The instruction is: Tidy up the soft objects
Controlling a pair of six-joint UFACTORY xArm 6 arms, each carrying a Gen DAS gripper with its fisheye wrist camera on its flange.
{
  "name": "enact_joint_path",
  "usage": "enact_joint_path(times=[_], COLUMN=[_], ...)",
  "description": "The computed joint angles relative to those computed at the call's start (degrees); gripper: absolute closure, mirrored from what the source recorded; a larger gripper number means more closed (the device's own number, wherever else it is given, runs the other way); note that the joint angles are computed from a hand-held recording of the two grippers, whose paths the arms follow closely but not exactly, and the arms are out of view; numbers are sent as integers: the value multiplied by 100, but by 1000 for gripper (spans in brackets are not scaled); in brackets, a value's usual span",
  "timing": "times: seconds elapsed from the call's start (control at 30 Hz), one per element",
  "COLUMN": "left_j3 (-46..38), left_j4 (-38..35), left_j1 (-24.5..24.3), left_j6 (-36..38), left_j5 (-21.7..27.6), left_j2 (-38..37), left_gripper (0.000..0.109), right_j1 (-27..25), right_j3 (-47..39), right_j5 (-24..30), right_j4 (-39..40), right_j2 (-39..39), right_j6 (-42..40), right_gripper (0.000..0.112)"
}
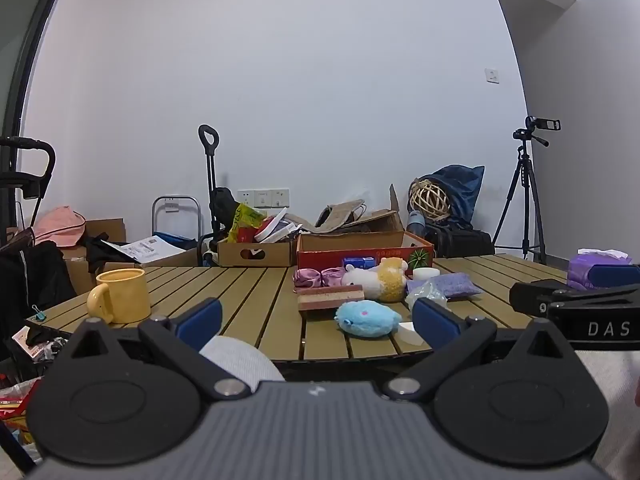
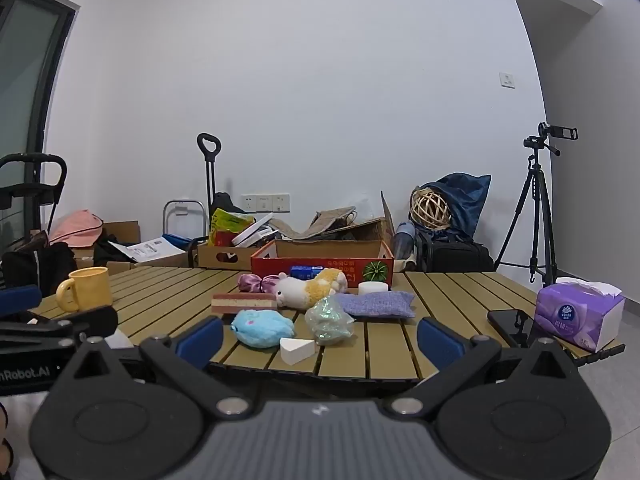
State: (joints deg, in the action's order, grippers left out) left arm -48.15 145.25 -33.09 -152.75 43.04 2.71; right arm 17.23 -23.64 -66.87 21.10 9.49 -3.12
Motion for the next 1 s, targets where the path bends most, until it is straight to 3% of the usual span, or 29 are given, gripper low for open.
enact_joint_path(times=[0.3,0.5,1.0], left_j3=[100,-141,45], left_j4=[-112,-38,57], left_j1=[-86,58,33], left_j6=[20,-36,-183], left_j5=[114,-174,-21], left_j2=[-75,79,-47], left_gripper=[6,6,6], right_j1=[1,27,-3], right_j3=[-4,-69,-3], right_j5=[-30,-30,-63], right_j4=[-10,17,-9], right_j2=[22,78,37], right_j6=[28,38,85], right_gripper=[9,9,9])
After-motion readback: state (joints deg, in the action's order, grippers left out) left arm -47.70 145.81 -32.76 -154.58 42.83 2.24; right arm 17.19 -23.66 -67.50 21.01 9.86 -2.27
